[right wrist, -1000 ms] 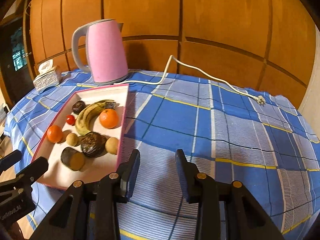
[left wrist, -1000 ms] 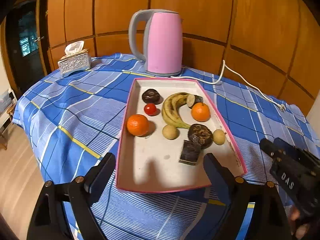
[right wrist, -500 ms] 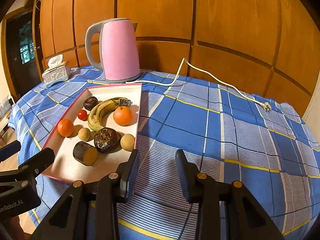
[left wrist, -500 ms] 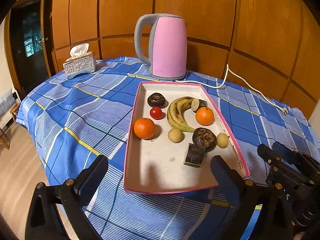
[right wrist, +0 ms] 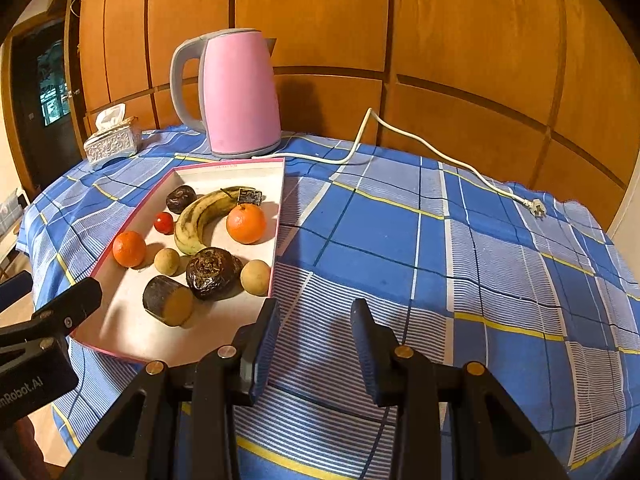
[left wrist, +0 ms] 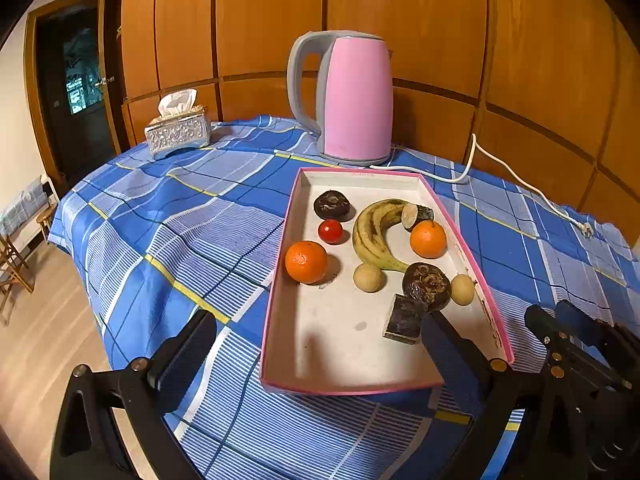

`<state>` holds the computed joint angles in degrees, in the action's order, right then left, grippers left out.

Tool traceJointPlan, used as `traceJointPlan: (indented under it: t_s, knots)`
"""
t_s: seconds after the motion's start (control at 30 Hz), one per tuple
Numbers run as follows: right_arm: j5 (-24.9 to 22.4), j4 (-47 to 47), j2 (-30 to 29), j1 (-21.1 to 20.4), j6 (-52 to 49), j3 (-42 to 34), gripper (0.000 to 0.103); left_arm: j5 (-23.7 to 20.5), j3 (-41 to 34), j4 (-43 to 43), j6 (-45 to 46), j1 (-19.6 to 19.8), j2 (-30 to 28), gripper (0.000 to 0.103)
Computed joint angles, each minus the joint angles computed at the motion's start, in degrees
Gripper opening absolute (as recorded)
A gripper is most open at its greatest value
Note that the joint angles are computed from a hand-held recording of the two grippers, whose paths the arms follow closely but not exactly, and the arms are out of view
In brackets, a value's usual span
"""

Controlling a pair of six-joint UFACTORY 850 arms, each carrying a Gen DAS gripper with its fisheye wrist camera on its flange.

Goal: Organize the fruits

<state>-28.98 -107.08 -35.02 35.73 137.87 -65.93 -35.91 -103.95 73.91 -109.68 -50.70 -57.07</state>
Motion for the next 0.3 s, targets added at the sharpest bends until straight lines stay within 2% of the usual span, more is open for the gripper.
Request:
traceJointPlan:
  t_s: [0.3]
  knots:
    - [0.33,0.44,-0.24,-0.08,-0.34,-0.17,0.037,1.10,0.56,0.50,-0.37,0.13,0.18,0.103]
